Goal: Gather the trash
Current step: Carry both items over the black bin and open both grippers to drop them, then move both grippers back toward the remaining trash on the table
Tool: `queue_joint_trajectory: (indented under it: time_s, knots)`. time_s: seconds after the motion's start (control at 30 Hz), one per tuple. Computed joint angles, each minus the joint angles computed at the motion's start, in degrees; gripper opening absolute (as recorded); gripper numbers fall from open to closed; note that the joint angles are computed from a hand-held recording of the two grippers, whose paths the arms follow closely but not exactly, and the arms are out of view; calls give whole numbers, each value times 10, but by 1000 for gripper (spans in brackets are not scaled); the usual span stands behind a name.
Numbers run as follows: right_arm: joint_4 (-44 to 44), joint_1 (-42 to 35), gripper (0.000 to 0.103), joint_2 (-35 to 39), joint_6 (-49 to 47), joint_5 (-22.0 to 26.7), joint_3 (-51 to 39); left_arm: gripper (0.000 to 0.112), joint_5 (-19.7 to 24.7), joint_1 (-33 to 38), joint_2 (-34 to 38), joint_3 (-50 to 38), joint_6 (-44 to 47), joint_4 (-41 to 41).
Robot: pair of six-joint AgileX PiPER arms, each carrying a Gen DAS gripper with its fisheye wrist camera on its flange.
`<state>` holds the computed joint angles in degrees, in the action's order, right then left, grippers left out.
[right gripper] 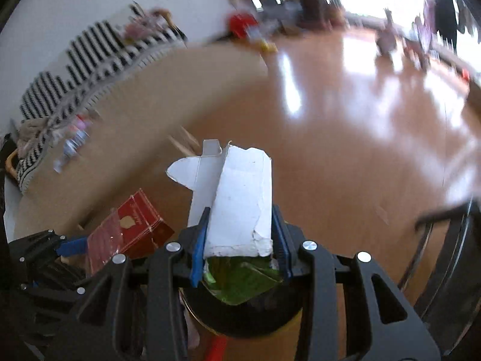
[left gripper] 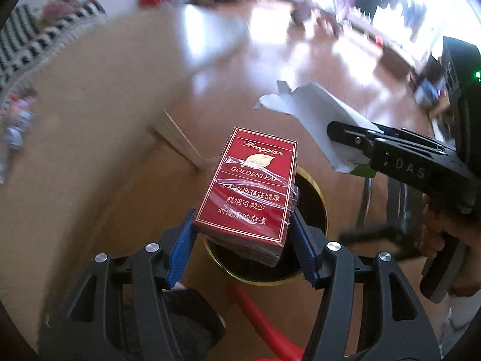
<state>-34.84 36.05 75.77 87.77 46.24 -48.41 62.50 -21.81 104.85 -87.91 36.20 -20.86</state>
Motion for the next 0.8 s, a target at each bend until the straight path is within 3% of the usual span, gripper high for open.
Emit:
queue_joint_trajectory:
  time_s: [0.13,0.23,0.47,0.53,0.6,0.63,0.67,0.7,0.8]
  knots:
    - [84,-66,38,42,-6,-157,118,59,-15,-31,67,14,-8,13]
    - [113,-81,38,84,-7,-233,159,59,-15,-41,116,7,-20,23]
    - [182,-120,38,117,-95,-269,162,59,11,-35,171,-46,-32,20]
    - [207,-134,39,116,-125,-267,158,59,-8,-46,162,-21,-44,19]
    - [230,-152,44,109,-155,-269,160,67,-17,-53,154,-11,-58,30]
    - [258,-160,62,105,-183,-275,161,87,-16,-55,153,-8,-62,27]
    - [272,-169,86,105,-200,-275,154,97,-16,-52,150,-6,-64,24]
    - [268,-172,94,100,-195,-278,155,97,-12,-52,146,-5,-65,27]
    - [180,-158,96,64,-101,-243,148,97,-26,-54,116,13,-64,48]
